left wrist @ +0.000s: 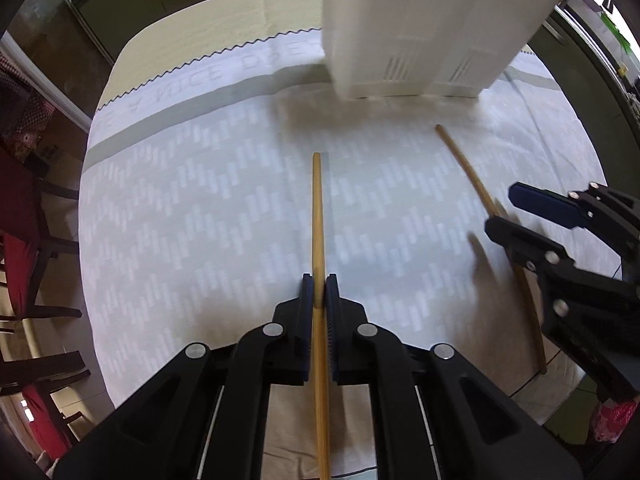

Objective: Organize utensils
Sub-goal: 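Grasp the last loose chopstick with the right tool, then lift both held chopsticks and carry them above the white holder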

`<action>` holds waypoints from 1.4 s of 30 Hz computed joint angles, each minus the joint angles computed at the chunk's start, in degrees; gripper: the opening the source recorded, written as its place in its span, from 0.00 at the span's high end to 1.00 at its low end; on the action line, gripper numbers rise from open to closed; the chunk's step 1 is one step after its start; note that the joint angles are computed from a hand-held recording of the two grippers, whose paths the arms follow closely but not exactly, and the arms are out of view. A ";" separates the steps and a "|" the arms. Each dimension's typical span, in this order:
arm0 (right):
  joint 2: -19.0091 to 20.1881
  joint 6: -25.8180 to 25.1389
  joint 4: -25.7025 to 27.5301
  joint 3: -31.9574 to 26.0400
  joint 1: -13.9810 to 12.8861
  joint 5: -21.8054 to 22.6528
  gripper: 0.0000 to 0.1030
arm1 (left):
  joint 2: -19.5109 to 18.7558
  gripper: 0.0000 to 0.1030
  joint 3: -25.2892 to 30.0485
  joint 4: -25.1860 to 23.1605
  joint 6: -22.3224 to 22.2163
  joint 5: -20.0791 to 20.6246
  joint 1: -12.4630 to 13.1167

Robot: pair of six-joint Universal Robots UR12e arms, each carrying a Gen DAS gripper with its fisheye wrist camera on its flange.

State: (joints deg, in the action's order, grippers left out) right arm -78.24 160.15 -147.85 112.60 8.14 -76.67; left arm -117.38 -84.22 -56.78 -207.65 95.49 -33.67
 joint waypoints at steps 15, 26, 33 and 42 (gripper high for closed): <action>2.62 1.34 2.03 -2.95 1.55 -3.67 0.90 | 1.32 0.93 -1.57 1.07 0.63 -1.18 1.14; 3.23 1.08 2.83 -3.85 1.47 -3.31 0.94 | -0.44 0.93 1.38 -1.76 1.95 -0.78 1.59; 1.00 1.16 1.93 -2.15 -0.44 1.13 0.94 | -0.48 0.94 0.95 0.01 0.86 -1.14 1.53; -5.75 1.16 -3.44 1.88 -4.42 8.50 0.94 | 3.65 0.94 -1.26 6.38 1.61 2.17 0.89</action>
State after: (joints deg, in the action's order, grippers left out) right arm -83.99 161.31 -151.29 114.48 3.72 -68.17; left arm -113.74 -85.48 -50.39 -206.04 97.67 -32.78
